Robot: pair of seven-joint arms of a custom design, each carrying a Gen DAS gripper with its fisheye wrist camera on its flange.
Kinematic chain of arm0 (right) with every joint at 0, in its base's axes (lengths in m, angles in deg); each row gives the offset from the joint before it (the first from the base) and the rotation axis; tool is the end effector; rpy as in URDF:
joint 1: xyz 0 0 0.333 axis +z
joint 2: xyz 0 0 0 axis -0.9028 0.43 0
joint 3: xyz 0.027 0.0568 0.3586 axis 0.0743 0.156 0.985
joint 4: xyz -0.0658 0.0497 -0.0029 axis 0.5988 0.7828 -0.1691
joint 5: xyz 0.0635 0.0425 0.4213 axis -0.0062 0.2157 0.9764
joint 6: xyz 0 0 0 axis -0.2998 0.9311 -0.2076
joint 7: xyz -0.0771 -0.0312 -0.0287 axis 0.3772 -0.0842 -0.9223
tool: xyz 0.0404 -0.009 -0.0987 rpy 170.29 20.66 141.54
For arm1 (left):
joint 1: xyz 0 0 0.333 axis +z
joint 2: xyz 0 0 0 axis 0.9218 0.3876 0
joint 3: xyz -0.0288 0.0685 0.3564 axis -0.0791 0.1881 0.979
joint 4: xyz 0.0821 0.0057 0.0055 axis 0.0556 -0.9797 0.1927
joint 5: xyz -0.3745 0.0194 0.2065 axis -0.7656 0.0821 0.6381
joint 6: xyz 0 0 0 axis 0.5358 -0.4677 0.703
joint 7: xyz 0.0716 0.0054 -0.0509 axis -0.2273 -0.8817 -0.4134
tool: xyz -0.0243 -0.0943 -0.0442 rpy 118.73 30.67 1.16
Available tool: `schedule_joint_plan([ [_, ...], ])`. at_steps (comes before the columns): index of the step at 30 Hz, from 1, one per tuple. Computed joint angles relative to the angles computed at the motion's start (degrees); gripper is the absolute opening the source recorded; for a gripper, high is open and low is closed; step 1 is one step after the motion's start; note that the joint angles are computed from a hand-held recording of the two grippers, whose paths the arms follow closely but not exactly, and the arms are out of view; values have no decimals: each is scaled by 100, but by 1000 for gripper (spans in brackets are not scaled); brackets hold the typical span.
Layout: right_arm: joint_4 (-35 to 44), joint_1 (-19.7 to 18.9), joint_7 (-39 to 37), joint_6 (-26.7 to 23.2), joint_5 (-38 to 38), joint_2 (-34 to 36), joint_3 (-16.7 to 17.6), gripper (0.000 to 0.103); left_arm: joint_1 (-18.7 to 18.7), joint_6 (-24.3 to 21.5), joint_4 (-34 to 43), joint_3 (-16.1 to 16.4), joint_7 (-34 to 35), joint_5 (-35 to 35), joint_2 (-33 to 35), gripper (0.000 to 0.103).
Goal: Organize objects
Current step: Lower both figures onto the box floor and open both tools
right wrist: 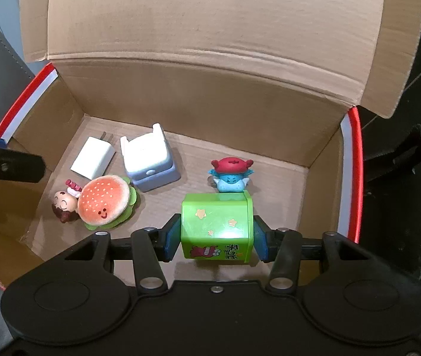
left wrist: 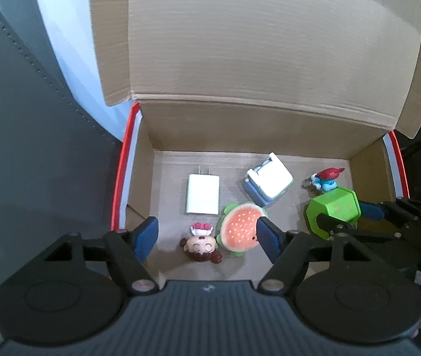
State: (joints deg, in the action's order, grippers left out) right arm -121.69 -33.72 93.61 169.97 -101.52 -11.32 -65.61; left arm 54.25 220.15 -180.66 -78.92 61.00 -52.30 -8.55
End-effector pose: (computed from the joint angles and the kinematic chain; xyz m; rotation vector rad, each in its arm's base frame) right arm 0.4126 0.4071 0.4452 -2.1581 1.5354 -0.7176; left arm 0.4572 -0.1822 0.5393 -2.0961 1.9893 -0.5570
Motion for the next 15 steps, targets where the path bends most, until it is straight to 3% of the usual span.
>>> schedule_joint_plan([
  [7, 112, 61, 55, -176, -174, 192, -47, 52, 18, -139, -51, 50, -49, -51, -237, 74],
  [15, 151, 120, -86, -130, 158, 181, -96, 58, 52, -269, -36, 62, -121, 1, -400, 75],
])
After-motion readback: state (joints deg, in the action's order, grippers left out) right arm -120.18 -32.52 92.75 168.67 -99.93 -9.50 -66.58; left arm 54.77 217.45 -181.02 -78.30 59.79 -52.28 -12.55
